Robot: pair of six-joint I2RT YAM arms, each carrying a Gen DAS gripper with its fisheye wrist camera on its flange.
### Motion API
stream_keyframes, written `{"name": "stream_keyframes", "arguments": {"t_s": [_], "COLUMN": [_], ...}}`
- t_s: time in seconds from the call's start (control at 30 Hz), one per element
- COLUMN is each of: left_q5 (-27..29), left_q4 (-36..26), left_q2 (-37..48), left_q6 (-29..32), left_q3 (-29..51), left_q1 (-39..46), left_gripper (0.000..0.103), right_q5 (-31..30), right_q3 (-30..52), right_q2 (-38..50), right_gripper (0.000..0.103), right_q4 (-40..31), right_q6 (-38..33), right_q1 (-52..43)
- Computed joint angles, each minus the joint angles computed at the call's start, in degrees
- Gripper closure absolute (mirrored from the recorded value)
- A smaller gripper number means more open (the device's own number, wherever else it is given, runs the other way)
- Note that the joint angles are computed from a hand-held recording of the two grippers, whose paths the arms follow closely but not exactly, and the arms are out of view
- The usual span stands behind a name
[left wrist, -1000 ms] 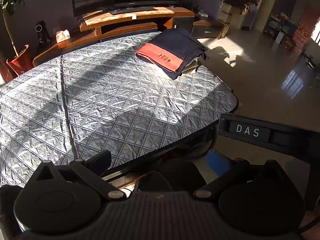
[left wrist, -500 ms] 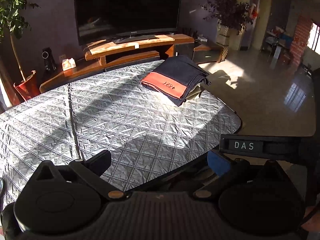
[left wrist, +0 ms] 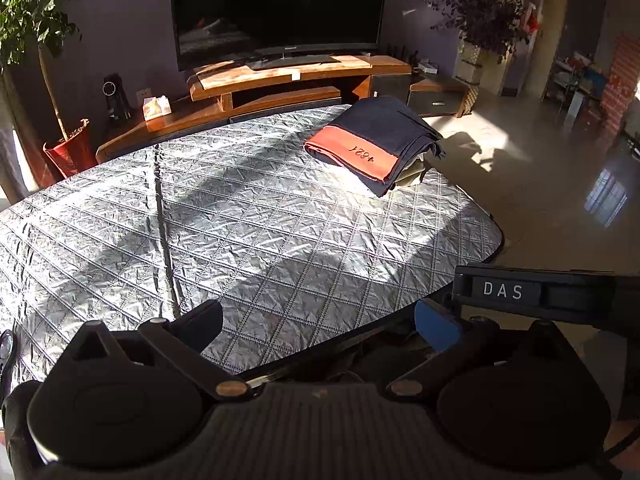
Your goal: Fold clothes
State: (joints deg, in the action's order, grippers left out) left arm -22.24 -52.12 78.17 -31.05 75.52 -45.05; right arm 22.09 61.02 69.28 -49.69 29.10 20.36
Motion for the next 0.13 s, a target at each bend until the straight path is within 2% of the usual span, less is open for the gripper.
{"name": "stream_keyframes", "arguments": {"t_s": [0.13], "left_q5": [0.14], "left_q4": [0.26], "left_q2": [-0.51], "left_q6": [-0.04], "left_q3": [-1.15], "left_q1": [0.69], "left_gripper": [0.001], "right_q5": [0.84], "right_q3": [0.34], "right_q2": [0.7], "right_gripper": [0.0], "right_q4": [-0.13], "right_q6": [0.22], "right_q1": [1.29]}}
